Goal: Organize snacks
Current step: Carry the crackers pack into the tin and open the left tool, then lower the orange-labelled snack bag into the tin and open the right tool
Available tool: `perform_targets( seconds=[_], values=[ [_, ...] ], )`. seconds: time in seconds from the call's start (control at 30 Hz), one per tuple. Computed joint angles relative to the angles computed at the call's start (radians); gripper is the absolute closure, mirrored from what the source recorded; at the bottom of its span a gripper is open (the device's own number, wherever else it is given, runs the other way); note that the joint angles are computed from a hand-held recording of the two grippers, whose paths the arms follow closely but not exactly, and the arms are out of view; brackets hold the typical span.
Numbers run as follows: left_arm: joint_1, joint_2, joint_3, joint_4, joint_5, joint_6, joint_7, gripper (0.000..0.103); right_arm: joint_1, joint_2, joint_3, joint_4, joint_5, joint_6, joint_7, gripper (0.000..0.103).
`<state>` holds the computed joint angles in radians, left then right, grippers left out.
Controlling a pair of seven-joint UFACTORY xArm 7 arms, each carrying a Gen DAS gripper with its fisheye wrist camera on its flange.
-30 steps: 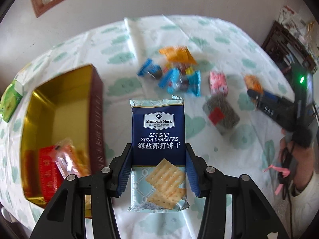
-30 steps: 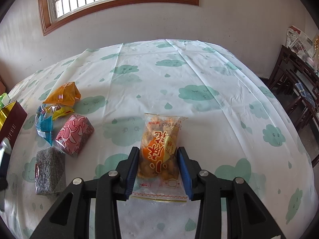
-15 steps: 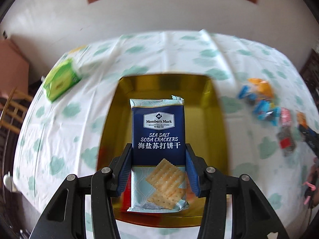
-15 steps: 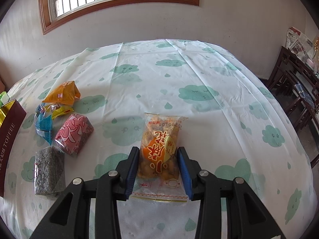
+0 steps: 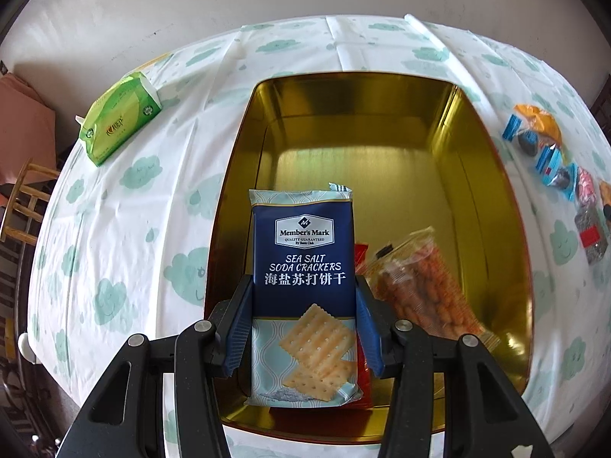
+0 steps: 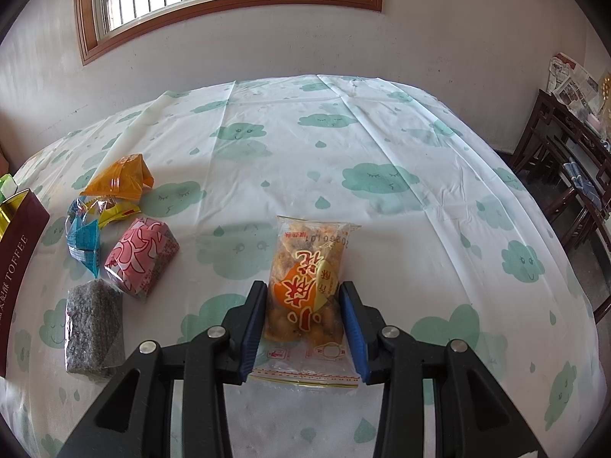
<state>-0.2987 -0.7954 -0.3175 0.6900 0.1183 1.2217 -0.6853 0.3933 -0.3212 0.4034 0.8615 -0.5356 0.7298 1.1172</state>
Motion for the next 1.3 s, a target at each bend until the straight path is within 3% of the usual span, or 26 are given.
perform_targets(
  seconds=[0.67, 0.83, 1.03, 1.3],
  values=[
    [-0.007, -0.055, 0.004, -0.039, -0.031, -0.001, -0.009, 0.053, 0.002, 0.002, -0.001, 0.001, -0.004, 0.001, 0.003, 0.063],
    [-0.017, -0.081, -0.002, -0.050, -0.034, -0.027, -0.013, 0.042, 0.003, 0.003, -0.001, 0.004, -0.006, 0.007, -0.001, 0.063],
    [-0.015, -0.098, -0.021, -0.035, -0.027, -0.042, -0.029, 0.039, 0.007, 0.007, -0.004, 0.011, 0.002, 0.019, -0.018, 0.063],
    [-0.010, -0.125, -0.053, -0.021, -0.006, -0.051, -0.053, 0.025, 0.014, 0.021, -0.009, 0.032, 0.020, 0.047, -0.038, 0.065]
  ],
)
